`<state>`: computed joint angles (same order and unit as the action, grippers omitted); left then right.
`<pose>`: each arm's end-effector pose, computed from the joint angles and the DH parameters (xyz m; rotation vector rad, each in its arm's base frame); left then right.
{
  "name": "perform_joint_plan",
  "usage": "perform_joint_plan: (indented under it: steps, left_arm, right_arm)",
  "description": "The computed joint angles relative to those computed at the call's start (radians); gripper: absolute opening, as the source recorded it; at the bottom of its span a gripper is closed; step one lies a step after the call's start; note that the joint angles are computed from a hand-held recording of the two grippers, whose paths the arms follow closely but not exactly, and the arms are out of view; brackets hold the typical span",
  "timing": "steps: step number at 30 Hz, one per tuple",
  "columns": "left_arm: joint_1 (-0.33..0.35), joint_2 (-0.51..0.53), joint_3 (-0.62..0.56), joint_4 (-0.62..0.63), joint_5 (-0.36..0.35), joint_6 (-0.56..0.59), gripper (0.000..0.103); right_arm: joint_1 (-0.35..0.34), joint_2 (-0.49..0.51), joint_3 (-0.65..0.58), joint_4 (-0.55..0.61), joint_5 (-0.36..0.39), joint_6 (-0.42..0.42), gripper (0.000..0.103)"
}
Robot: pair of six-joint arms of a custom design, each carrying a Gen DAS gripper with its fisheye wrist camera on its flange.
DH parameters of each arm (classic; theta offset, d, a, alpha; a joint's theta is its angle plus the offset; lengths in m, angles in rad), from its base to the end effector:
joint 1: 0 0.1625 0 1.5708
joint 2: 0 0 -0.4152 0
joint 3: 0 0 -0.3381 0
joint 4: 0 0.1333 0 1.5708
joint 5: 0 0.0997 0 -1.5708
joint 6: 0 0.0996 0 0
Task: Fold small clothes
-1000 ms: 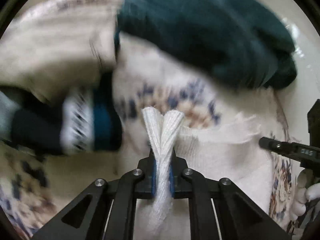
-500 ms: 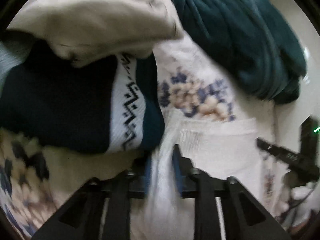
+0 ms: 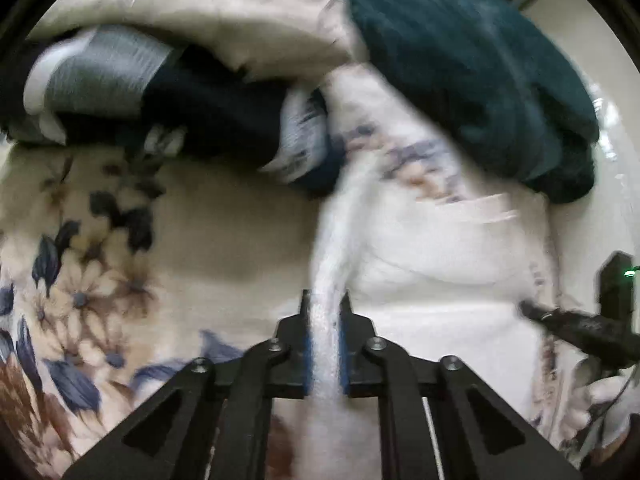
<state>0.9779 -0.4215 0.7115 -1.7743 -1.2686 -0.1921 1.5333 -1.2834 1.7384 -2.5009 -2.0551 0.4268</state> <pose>-0.3085 -0.7495 0.1323 0.5815 2.7689 -0.0516 0.0662 -0.5532 0.3793 -0.7667 -2.5519 0.7589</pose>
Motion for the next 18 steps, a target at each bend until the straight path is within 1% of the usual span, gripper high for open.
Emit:
perform_joint_plan:
  steps: [1,2,3,4,5,6,7,8,9,10,12,14,15,16,17,18]
  left_arm:
    - [0.014,0.015,-0.027,0.033,-0.029,-0.018,0.007]
    - [0.02,0.027,-0.056,0.061,-0.051,-0.008,0.007]
    - [0.021,0.025,-0.066,0.061,-0.065,0.0,0.008]
    - [0.023,0.024,-0.078,0.064,-0.085,-0.002,0.012]
    - [0.03,0.027,-0.108,0.086,-0.125,-0.014,0.019]
    - [0.04,0.023,-0.124,0.099,-0.177,-0.032,0.03]
    - [0.047,0.005,-0.098,0.081,-0.211,-0.043,0.053]
    - [0.06,-0.023,-0.052,0.046,-0.254,-0.052,0.071]
    - [0.076,-0.048,-0.004,0.016,-0.293,-0.067,0.075]
    - [0.087,-0.06,0.018,0.018,-0.313,-0.087,0.075]
    - [0.12,-0.057,0.036,0.06,-0.398,-0.127,0.075]
    - [0.134,-0.058,0.069,0.066,-0.459,-0.149,0.075]
    - [0.144,-0.063,0.098,0.049,-0.505,-0.142,0.075]
    - [0.144,-0.066,0.116,0.039,-0.51,-0.138,0.075]
    - [0.138,-0.079,0.142,0.013,-0.495,-0.138,0.075]
    - [0.133,-0.088,0.162,-0.017,-0.494,-0.139,0.075]
  right_arm:
    - [-0.016,0.004,0.003,0.007,0.019,0.007,0.007]
    - [-0.036,0.005,-0.004,0.043,0.06,0.025,0.007]
    - [-0.043,0.013,-0.006,0.037,0.08,0.021,0.007]
    - [-0.046,0.013,-0.009,0.042,0.103,0.008,0.009]
    - [-0.056,-0.001,-0.014,0.06,0.15,0.005,0.015]
    - [-0.066,-0.01,-0.013,0.072,0.177,0.01,0.037]
    - [-0.082,-0.043,0.012,0.057,0.231,0.005,0.053]
    - [-0.093,-0.066,0.041,0.022,0.261,-0.007,0.06]
    - [-0.102,-0.088,0.065,0.004,0.279,-0.017,0.076]
    - [-0.118,-0.108,0.087,0.001,0.312,-0.034,0.085]
    - [-0.17,-0.128,0.118,0.045,0.418,-0.06,0.086]
    - [-0.234,-0.122,0.168,0.059,0.556,-0.082,0.086]
    - [-0.258,-0.112,0.186,0.066,0.602,-0.091,0.086]
    - [-0.273,-0.098,0.198,0.061,0.637,-0.101,0.086]
    - [-0.283,-0.083,0.216,0.036,0.662,-0.112,0.086]
    - [-0.283,-0.076,0.232,-0.002,0.674,-0.12,0.087]
